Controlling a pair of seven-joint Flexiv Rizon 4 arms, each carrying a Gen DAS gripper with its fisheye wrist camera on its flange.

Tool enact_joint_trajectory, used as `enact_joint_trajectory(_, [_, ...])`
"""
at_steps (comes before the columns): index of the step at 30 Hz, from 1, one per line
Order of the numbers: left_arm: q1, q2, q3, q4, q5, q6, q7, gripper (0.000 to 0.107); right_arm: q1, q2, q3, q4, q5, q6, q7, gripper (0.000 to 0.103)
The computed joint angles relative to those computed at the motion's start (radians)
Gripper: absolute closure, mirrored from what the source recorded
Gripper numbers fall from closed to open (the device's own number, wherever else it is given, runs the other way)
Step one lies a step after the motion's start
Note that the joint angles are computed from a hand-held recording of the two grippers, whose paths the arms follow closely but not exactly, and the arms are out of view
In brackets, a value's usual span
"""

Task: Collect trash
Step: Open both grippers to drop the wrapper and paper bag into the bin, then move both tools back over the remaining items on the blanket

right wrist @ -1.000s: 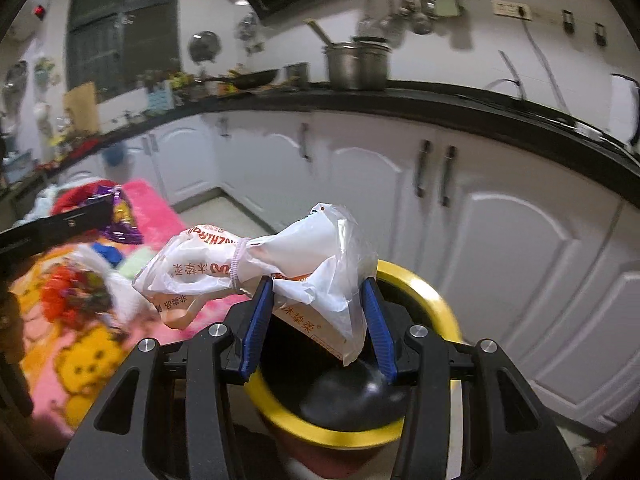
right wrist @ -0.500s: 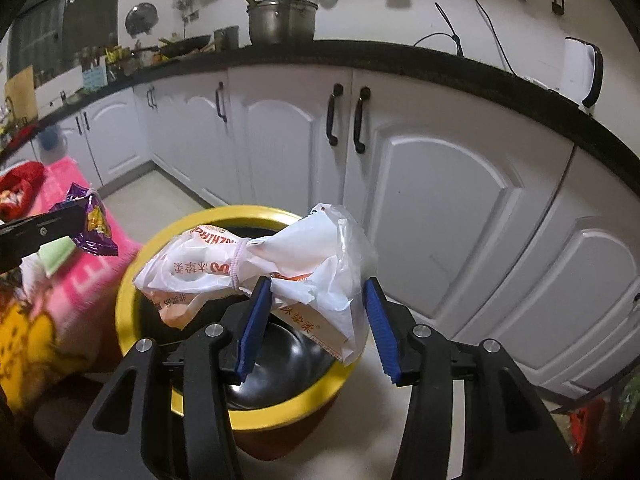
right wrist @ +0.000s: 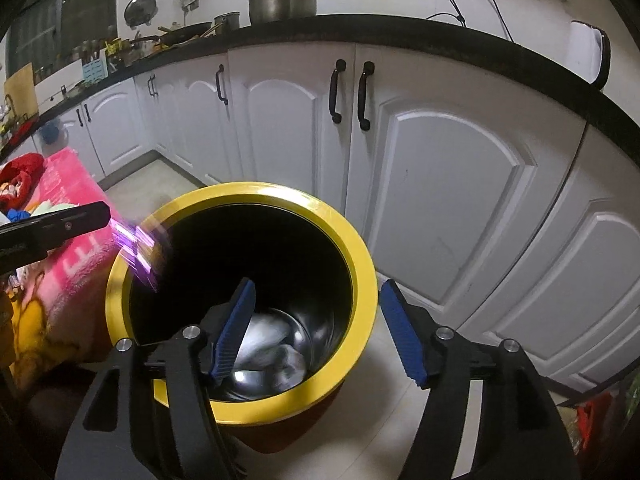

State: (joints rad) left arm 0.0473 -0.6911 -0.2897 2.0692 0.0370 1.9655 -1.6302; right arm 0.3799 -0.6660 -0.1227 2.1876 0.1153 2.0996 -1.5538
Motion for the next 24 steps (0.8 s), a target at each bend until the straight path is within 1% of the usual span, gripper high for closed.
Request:
enact_joint_trajectory(3, [0.01, 0.006, -0.002, 0.01, 0.002, 0.009, -0.01, 0.048, -0.003, 0.005, 0.005, 0.002, 0.01, 0.015, 0.007, 0.033])
enact_joint_trajectory(5, [0.008, 0.01, 0.001, 0.016, 0.001, 0.015, -0.017, 0.039, -0.012, 0.01, 0.015, 0.003, 0.013, 0.025, 0.016, 0.032])
enact_joint_trajectory(6, [0.008, 0.014, 0.002, 0.019, 0.001, 0.017, -0.021, 0.036, -0.015, 0.014, 0.018, 0.005, 0.016, 0.033, 0.019, 0.032])
enact_joint_trajectory(7, [0.006, 0.02, 0.008, 0.027, 0.0, 0.024, -0.026, 0.03, -0.018, 0.019, 0.022, 0.006, 0.016, 0.038, 0.022, 0.031])
enact_joint_trajectory(9, [-0.006, 0.036, 0.026, 0.043, -0.006, 0.04, -0.036, 0.023, -0.034, 0.031, 0.038, 0.012, 0.009, 0.05, 0.029, 0.03])
enact_joint_trajectory(10, [-0.01, 0.045, 0.034, 0.054, -0.007, 0.052, -0.043, 0.017, -0.047, 0.038, 0.052, 0.016, 0.0, 0.06, 0.035, 0.029])
enact_joint_trajectory(11, [-0.013, 0.05, 0.04, 0.06, -0.007, 0.059, -0.048, 0.014, -0.055, 0.043, 0.061, 0.019, -0.006, 0.067, 0.039, 0.028])
enact_joint_trajectory(16, [-0.048, 0.099, 0.097, 0.113, -0.03, 0.096, -0.077, 0.014, -0.076, 0.08, 0.096, 0.04, -0.024, 0.106, 0.055, 0.024])
enact_joint_trajectory(18, [-0.049, 0.117, 0.108, 0.135, -0.029, 0.112, -0.088, 0.014, -0.079, 0.094, 0.106, 0.049, -0.029, 0.122, 0.059, 0.022])
enact_joint_trajectory(24, [-0.059, 0.161, 0.15, 0.194, -0.035, 0.159, -0.117, 0.014, -0.069, 0.13, 0.125, 0.072, -0.042, 0.145, 0.048, 0.02])
